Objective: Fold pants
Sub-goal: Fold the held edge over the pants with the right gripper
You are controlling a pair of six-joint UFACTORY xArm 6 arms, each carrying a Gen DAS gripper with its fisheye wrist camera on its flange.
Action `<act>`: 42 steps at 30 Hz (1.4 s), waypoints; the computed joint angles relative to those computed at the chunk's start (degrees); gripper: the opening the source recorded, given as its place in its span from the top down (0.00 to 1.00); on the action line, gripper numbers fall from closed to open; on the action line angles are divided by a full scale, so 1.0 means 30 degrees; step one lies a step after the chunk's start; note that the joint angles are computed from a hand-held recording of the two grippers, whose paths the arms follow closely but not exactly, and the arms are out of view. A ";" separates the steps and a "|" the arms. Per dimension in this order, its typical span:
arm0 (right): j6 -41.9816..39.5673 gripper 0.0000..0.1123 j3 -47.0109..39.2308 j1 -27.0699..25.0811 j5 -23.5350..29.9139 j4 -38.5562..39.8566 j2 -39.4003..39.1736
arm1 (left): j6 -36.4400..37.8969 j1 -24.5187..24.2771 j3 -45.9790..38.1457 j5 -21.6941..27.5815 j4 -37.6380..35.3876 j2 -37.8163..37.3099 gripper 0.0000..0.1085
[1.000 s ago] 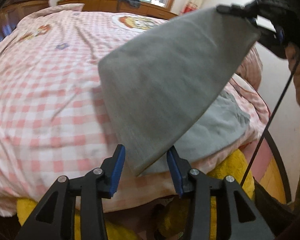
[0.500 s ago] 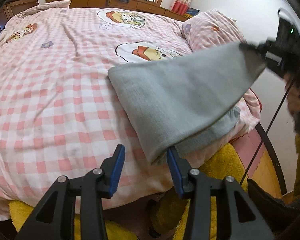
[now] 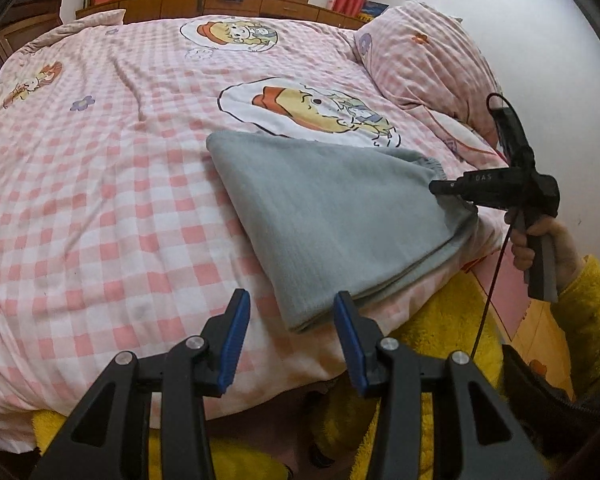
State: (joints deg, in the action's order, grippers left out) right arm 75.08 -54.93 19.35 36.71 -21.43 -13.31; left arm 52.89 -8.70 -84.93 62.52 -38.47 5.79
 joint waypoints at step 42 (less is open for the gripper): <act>-0.8038 0.64 0.4615 -0.1771 -0.8958 1.0430 -0.2051 | -0.3579 -0.3284 -0.4721 -0.2272 0.3725 0.5021 0.59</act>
